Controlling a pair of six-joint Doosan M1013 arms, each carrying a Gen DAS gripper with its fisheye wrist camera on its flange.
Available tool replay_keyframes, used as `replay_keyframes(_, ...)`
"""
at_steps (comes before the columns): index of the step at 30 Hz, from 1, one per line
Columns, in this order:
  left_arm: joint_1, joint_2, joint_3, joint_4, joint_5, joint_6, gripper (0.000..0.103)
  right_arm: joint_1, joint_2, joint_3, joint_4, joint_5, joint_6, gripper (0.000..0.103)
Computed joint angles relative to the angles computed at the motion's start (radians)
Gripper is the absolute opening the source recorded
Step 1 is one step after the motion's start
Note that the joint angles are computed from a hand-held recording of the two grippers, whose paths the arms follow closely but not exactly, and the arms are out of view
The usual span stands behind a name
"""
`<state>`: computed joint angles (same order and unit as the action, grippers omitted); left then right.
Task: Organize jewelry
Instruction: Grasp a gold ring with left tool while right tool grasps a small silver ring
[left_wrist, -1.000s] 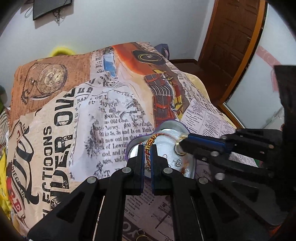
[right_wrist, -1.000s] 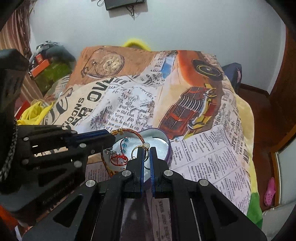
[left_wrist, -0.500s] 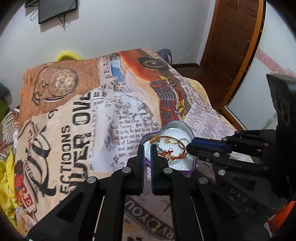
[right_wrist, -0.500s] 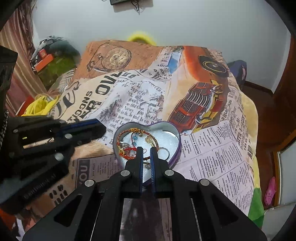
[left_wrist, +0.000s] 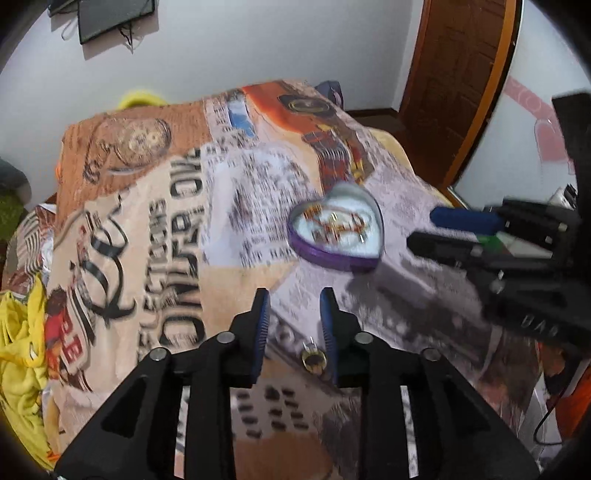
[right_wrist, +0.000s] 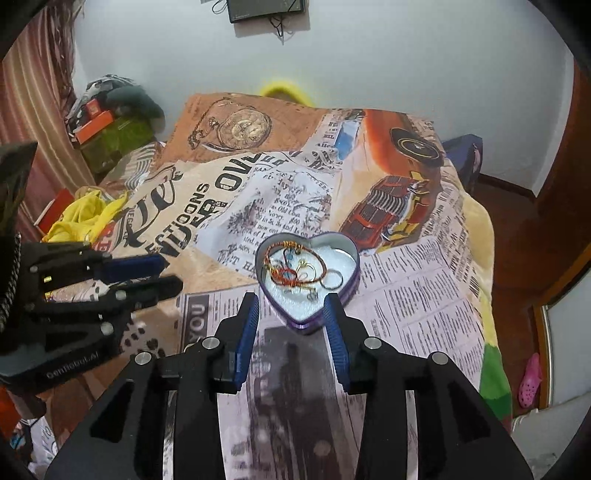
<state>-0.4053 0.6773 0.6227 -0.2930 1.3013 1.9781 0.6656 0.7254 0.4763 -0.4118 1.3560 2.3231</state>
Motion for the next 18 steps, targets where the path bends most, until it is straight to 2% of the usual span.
replay_keyframes(6, -0.003, -0.014, 0.062, 0.006, 0.064, 0.009, 0.028, 0.015, -0.024, 0.044, -0.014, 0.002, 0.022, 0.033)
replay_keyframes(12, -0.006, 0.009, 0.052, 0.013, 0.123, -0.013, 0.028, 0.023, -0.037, 0.077, -0.008, 0.013, 0.026, 0.033)
replay_keyframes(18, 0.007, 0.014, 0.056, -0.045, 0.115, -0.037, 0.026, 0.024, -0.043, 0.098, 0.007, 0.013, 0.036, 0.033)
